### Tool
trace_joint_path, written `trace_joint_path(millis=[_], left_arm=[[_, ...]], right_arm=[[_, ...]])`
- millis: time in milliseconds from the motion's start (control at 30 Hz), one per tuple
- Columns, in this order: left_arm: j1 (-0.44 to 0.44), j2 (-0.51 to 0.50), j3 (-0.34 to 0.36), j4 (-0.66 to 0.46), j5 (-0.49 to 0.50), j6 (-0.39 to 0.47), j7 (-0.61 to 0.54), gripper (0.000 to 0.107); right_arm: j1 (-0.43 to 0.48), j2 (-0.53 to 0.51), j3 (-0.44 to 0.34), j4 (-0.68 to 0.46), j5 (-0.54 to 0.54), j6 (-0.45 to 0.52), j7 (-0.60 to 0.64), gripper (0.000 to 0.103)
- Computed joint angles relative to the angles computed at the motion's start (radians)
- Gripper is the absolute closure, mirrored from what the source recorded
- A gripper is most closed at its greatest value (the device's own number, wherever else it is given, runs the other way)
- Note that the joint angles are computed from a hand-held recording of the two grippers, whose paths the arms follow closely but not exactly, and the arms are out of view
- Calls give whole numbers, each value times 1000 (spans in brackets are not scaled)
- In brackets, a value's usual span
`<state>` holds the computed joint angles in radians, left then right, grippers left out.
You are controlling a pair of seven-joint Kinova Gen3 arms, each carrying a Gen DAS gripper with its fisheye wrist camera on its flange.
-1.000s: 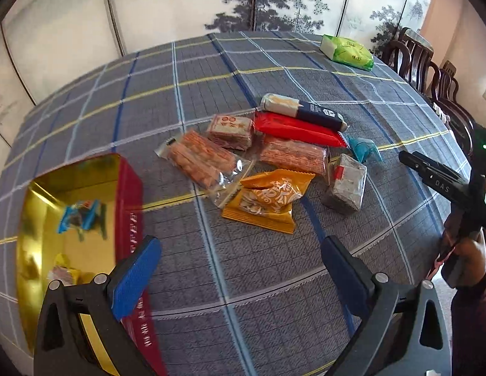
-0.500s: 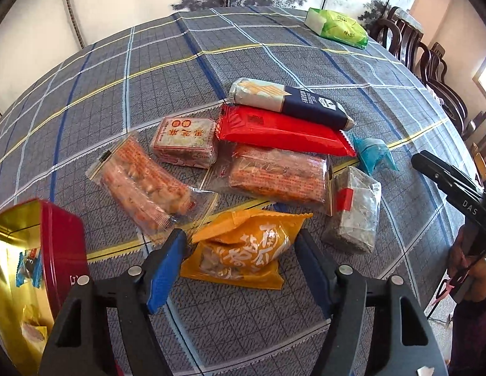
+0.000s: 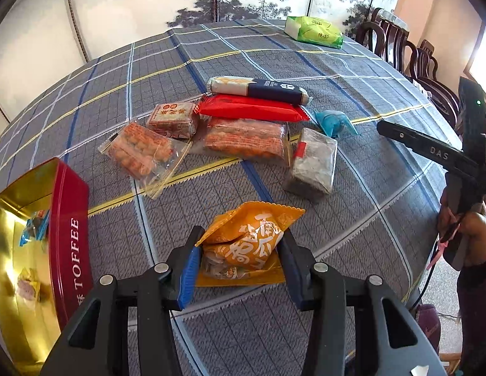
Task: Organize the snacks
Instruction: 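Reach the left gripper to the orange snack bag and grasp it, then drop the orange bag into the tin while the right gripper grasps the clear bag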
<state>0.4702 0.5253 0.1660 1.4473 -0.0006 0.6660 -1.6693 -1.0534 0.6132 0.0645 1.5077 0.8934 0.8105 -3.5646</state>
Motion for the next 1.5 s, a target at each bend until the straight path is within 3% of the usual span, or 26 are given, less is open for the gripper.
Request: trace_joint_path(millis=[67,133,300,500,633,867,900,933,1000,1200,1367,1500], left_arm=[[-9,-14,2,19,13,-4,7,65],[-29,-32,14,43,33,-16,-4,65],[-50,-74,23,93,56,-47,-17,65],[-73,-126,28,156,70,-92,-38,64],[-119,-153,53,193,116,-117,-87,64],[-159,-168,63,215,172,-130,-142,64],[-162,-169,63,215,177,-128,-145,64],[-164,-171,63,216,183,-127,-149,64],[-173,-178,67,224,196,-134,-165,64],[-169,-199,64,244,206,-155,-180,64],[-146,-198,49,237,190,-151,-149,64],[-138,-212,40,244,174,-165,-125,64]], right_arm=[[25,5,-43,-20,3,31,15,44],[50,-11,-83,-10,34,-1,-32,44],[22,-3,-70,-61,52,-112,-62,31],[31,126,-73,-330,-130,-26,130,27],[64,220,-121,-515,-187,109,176,27],[-3,383,56,-840,-402,333,414,26],[-15,401,87,-872,-431,357,455,28],[-27,409,114,-886,-452,370,490,37],[-37,396,117,-857,-452,362,541,41],[17,239,-28,-584,-365,241,565,43],[-22,143,30,-371,-358,85,562,43],[-53,147,51,-349,-309,74,500,43]])
